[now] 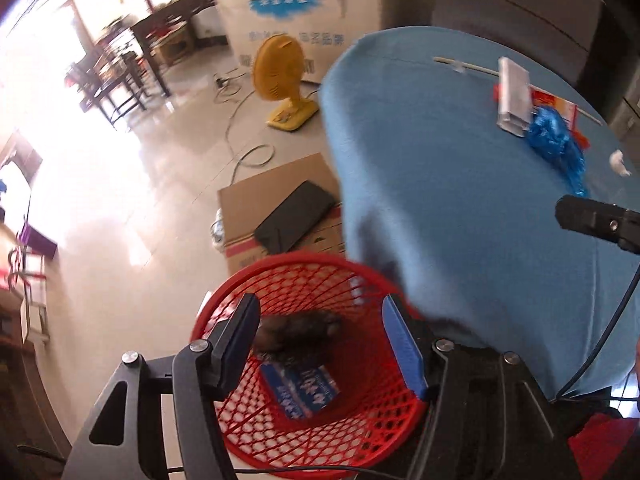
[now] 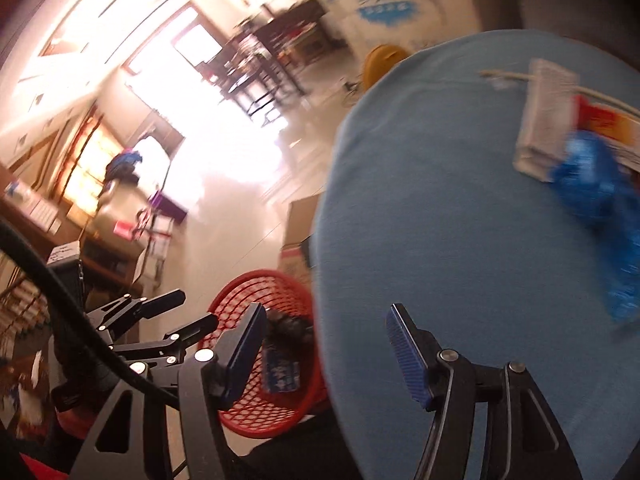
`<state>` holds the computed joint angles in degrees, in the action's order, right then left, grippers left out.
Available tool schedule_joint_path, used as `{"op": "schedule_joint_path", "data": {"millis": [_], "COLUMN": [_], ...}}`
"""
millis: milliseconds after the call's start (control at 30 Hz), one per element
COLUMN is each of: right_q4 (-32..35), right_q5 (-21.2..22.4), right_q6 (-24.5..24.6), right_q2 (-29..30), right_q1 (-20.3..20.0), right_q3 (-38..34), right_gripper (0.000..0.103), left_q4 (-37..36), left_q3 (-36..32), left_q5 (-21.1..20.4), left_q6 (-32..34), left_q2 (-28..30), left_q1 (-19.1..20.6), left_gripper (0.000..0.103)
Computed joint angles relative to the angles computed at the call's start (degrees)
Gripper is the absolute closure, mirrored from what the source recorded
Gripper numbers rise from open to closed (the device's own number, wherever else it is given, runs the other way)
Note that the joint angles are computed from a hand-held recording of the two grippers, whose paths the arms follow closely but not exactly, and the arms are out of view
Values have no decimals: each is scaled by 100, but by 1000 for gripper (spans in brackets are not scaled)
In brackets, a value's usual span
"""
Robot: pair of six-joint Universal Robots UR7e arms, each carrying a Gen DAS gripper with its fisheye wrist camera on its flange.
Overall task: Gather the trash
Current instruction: 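Bring both open tools back over the table toward the remaining trash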
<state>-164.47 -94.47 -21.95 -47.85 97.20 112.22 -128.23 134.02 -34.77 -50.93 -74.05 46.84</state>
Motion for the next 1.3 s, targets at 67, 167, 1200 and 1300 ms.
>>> {"op": "schedule_joint_path", "data": {"millis": [67, 167, 1200, 1300], "right_q4": [-186, -366, -1633, -1595], "right_q5": [-55, -115, -954, -1065], "right_q6": [60, 115, 338, 231], "right_q2": [-246, -551, -1812, -1731], "right_q1": [-106, -233, -1317, -1390], "right_q3": [153, 284, 787, 677], "right_gripper": [37, 37, 36, 36], "left_q4": [-208, -572, -1664, -1542], "left_q3": [-104, -277, -2577, -2743], "left_q5": [-4, -50, -739, -865], "left_q6": [243, 693, 3709, 3674], "left_q2": [217, 550, 3283, 3356], "left_q1": [-38, -103, -288, -172], "left_gripper": [39, 38, 38, 37]}}
